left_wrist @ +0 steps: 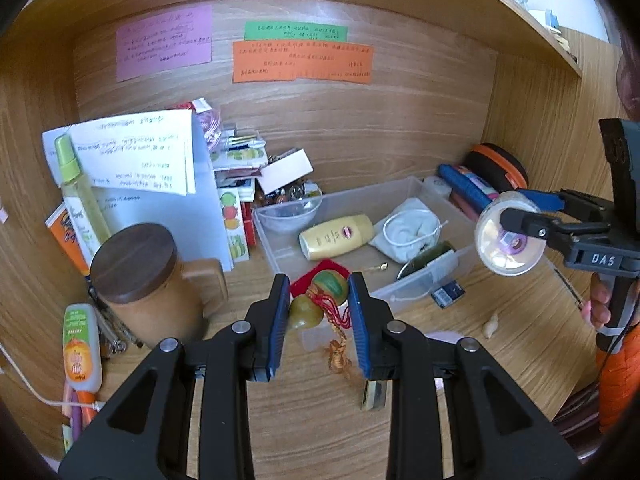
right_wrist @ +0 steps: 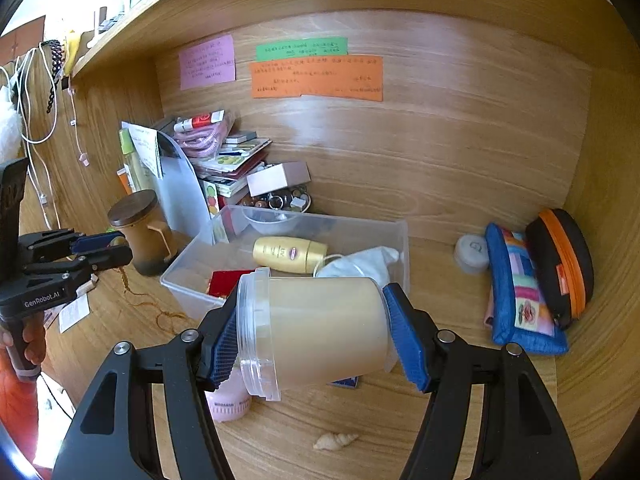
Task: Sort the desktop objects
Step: 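Lift the trinket and cream jar and carry them over the box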
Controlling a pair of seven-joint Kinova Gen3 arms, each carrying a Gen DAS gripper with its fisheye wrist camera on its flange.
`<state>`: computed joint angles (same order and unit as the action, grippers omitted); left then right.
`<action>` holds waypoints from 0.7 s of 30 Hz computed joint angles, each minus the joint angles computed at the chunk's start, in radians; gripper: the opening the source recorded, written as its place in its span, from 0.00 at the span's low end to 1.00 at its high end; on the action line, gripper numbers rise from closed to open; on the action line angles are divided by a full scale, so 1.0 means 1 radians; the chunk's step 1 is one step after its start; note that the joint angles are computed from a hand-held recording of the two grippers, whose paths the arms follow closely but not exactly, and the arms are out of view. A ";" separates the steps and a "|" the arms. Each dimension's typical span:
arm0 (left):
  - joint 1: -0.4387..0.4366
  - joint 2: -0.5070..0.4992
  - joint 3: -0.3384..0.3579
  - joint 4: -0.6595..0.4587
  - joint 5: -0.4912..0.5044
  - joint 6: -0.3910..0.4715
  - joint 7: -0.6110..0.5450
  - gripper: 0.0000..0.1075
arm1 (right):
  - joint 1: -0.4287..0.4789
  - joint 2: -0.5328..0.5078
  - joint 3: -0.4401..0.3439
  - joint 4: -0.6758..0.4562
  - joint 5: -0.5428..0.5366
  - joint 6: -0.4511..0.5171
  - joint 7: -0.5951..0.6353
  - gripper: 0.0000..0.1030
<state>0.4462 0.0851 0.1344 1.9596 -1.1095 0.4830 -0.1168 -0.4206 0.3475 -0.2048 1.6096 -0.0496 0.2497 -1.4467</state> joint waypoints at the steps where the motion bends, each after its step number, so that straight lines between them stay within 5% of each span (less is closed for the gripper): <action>1: -0.007 0.003 -0.002 -0.007 0.011 -0.007 -0.014 0.27 | -0.005 0.005 0.004 -0.008 0.002 0.004 -0.002 0.61; 8: -0.058 0.004 -0.034 -0.050 0.132 -0.087 -0.158 0.27 | -0.019 0.045 0.006 -0.083 0.006 0.038 0.006 0.61; 21: -0.102 0.087 -0.080 -0.208 0.382 -0.086 -0.489 0.26 | -0.080 0.152 0.055 -0.259 0.052 0.152 -0.009 0.61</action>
